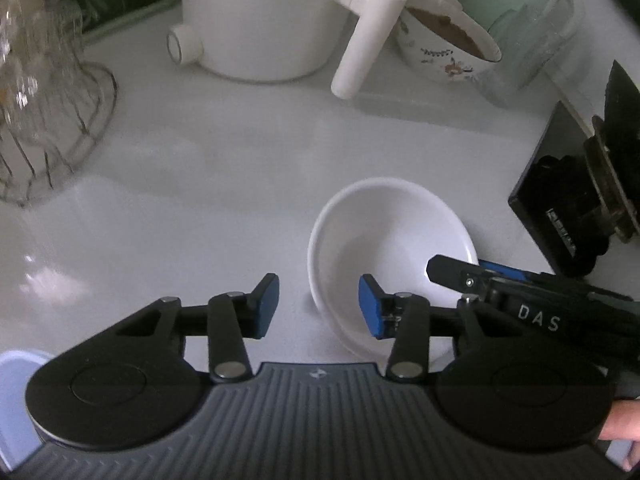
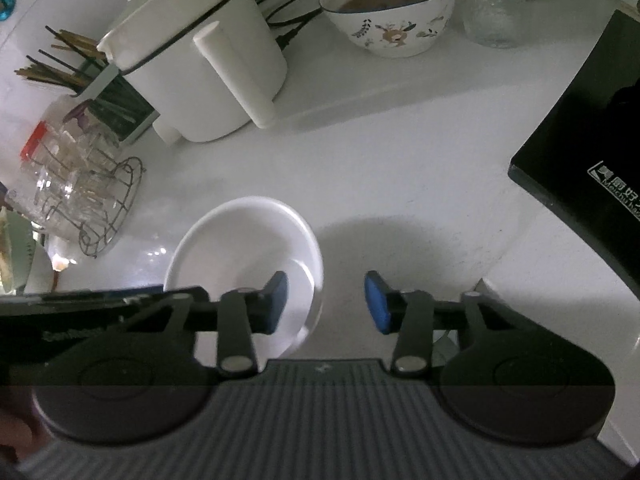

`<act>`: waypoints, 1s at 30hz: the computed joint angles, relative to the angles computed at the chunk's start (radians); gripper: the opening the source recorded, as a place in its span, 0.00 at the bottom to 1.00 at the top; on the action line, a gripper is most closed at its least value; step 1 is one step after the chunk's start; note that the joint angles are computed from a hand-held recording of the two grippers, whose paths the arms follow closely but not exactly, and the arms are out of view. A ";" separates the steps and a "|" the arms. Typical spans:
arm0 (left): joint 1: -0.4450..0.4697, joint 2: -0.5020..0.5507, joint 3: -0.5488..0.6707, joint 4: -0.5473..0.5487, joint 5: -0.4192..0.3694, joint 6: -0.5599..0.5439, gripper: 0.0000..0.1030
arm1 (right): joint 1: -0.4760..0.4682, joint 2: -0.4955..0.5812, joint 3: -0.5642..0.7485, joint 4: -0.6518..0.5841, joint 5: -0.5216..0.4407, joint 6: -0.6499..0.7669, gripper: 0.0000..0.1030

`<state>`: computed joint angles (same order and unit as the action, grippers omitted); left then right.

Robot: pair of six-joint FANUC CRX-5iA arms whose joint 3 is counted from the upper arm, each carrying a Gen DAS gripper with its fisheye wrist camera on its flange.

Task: Organize plates and bowls
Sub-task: 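Lower both grippers around the rim of the white ceramic bowl, then close both grippers on the rim of the white ceramic bowl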

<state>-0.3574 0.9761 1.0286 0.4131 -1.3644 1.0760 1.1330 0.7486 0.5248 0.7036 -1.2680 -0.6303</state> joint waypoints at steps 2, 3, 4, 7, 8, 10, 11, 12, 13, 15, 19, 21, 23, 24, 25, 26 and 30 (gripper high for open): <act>0.000 0.003 0.002 -0.006 -0.005 0.015 0.40 | 0.001 0.000 0.001 -0.005 -0.004 -0.005 0.36; 0.000 0.001 -0.004 -0.006 -0.003 0.019 0.35 | 0.001 0.000 0.002 -0.011 -0.005 -0.005 0.31; 0.001 0.001 -0.005 -0.004 -0.003 0.026 0.31 | 0.001 0.000 0.001 -0.015 -0.002 -0.006 0.30; 0.004 0.001 -0.018 0.018 -0.005 0.029 0.19 | 0.000 0.001 0.002 -0.021 0.012 0.010 0.23; 0.006 0.001 -0.021 0.028 -0.009 0.025 0.17 | 0.001 0.003 0.005 -0.020 0.014 0.019 0.20; 0.006 -0.004 -0.032 0.037 -0.007 0.017 0.13 | 0.002 0.008 0.015 -0.020 0.012 0.036 0.16; 0.006 -0.009 -0.040 0.036 -0.003 0.017 0.13 | 0.002 0.013 0.023 -0.021 0.006 0.045 0.14; 0.006 -0.010 -0.042 0.036 -0.004 0.019 0.13 | 0.003 0.017 0.031 -0.020 0.000 0.054 0.14; 0.006 -0.010 -0.042 0.037 -0.007 0.022 0.13 | 0.004 0.018 0.035 -0.020 -0.002 0.059 0.14; 0.009 -0.018 -0.058 0.045 -0.003 0.024 0.13 | 0.005 0.017 0.035 -0.021 -0.003 0.062 0.14; 0.016 -0.030 -0.072 0.055 -0.015 0.040 0.13 | 0.011 0.012 0.033 -0.018 -0.002 0.061 0.14; 0.018 -0.039 -0.073 0.055 -0.030 0.030 0.13 | 0.012 0.015 0.054 -0.038 -0.013 0.073 0.14; 0.020 -0.064 -0.097 0.048 -0.025 0.014 0.13 | 0.015 0.024 0.086 -0.051 -0.036 0.092 0.14; 0.021 -0.072 -0.103 0.046 -0.026 0.008 0.13 | 0.017 0.024 0.093 -0.052 -0.041 0.093 0.14; 0.021 -0.078 -0.105 0.046 -0.029 0.007 0.13 | 0.019 0.026 0.106 -0.052 -0.052 0.097 0.14; 0.023 -0.084 -0.108 0.049 -0.033 0.006 0.13 | 0.022 0.028 0.115 -0.050 -0.059 0.099 0.14; 0.033 -0.120 -0.141 0.057 -0.038 0.004 0.14 | 0.030 0.034 0.147 -0.034 -0.083 0.105 0.14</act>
<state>-0.3242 0.8562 0.8872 0.4702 -1.4022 1.0798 1.1629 0.7821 0.6720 0.6693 -1.3505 -0.5252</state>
